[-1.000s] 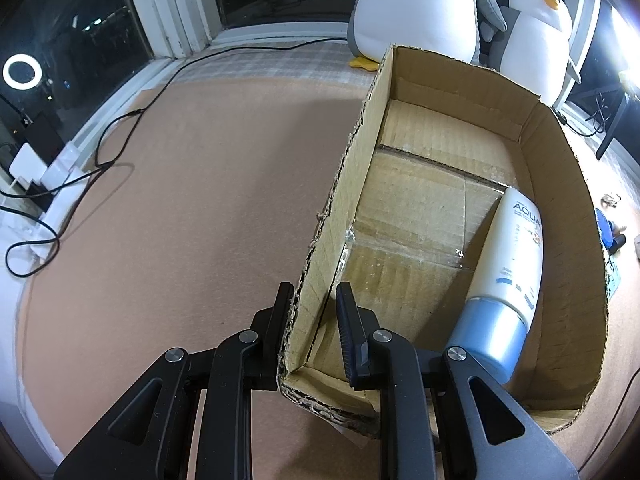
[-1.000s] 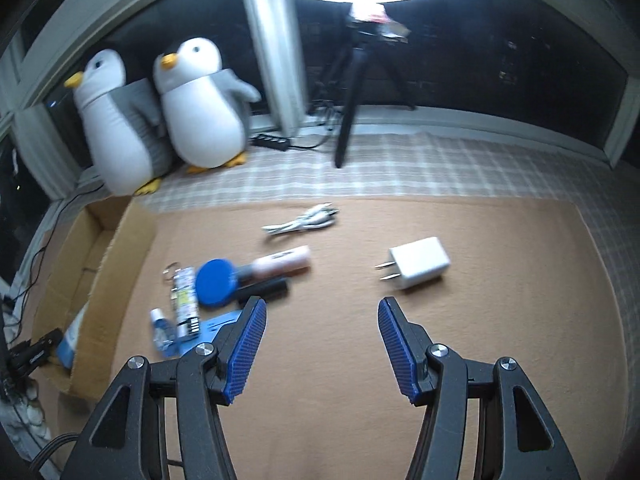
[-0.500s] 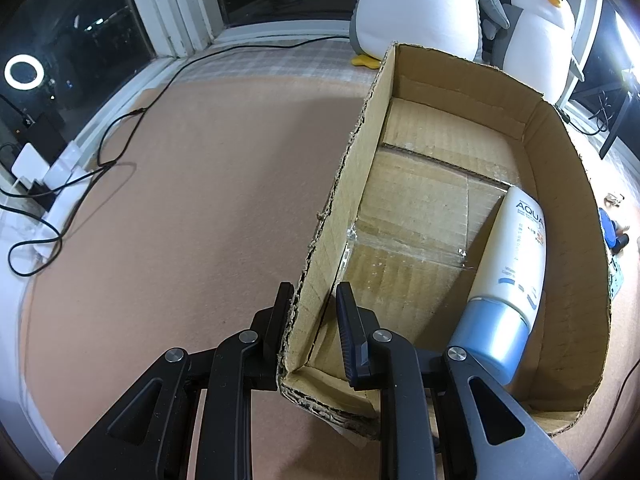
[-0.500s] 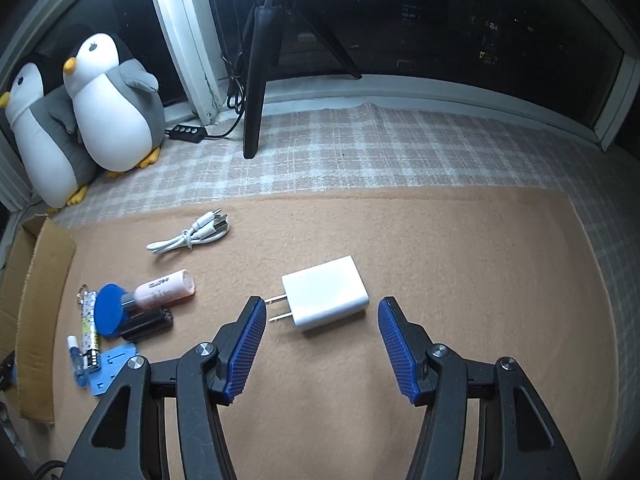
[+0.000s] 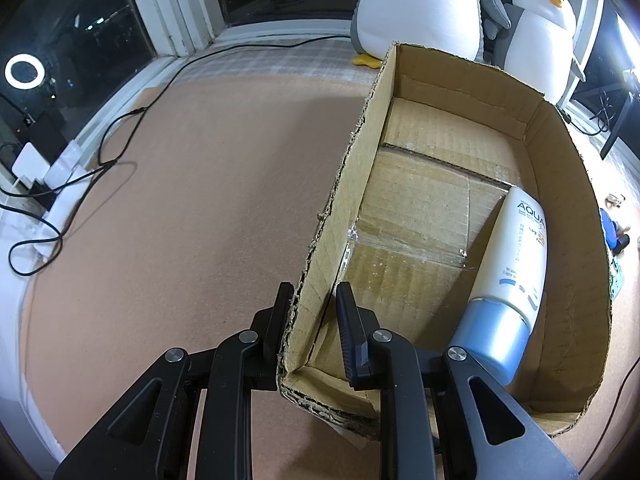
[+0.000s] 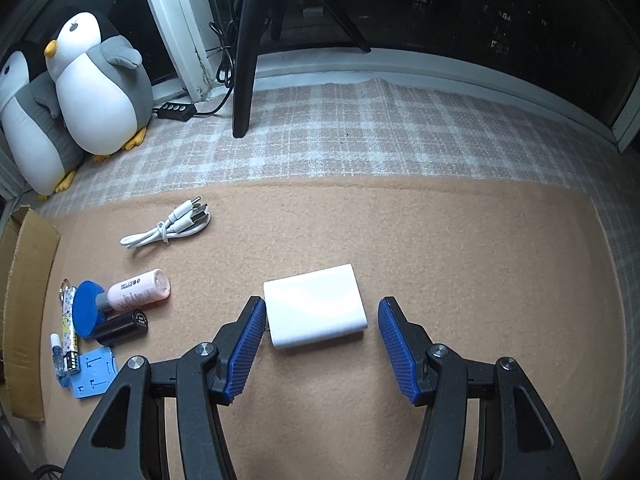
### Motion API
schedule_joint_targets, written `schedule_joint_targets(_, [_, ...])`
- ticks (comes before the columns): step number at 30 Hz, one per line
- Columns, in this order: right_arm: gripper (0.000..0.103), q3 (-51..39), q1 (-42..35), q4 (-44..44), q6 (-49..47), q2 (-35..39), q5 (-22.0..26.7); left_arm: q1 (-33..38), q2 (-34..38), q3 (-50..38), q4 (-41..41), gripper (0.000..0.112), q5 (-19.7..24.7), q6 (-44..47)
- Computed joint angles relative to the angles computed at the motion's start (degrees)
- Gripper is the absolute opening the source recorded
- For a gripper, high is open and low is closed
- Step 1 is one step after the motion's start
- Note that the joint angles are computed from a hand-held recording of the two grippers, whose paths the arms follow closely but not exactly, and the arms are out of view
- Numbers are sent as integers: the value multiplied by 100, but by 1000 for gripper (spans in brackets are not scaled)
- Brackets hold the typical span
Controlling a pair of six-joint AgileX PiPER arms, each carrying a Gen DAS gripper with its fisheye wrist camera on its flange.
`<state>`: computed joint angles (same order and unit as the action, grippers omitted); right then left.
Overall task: Organize rigid objects
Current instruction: 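Move the right gripper to the white wall charger and grasp it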
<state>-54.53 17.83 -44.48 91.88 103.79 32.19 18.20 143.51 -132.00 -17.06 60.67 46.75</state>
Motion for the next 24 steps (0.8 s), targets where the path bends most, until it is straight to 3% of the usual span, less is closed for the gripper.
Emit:
schedule_joint_targets(8, [49,0,-192,424,-441,16,-452,-6,0,-1,-5,20,5,-21])
schedule_joint_targets(12, [48,-40,-161,433,-405,42,-407,-1,-1,-2,-12,20,8,-12])
schedule_joint_targets(24, [48,338,-27,18,488,-247,-473,-7,8,-17,-6,20,11,-31])
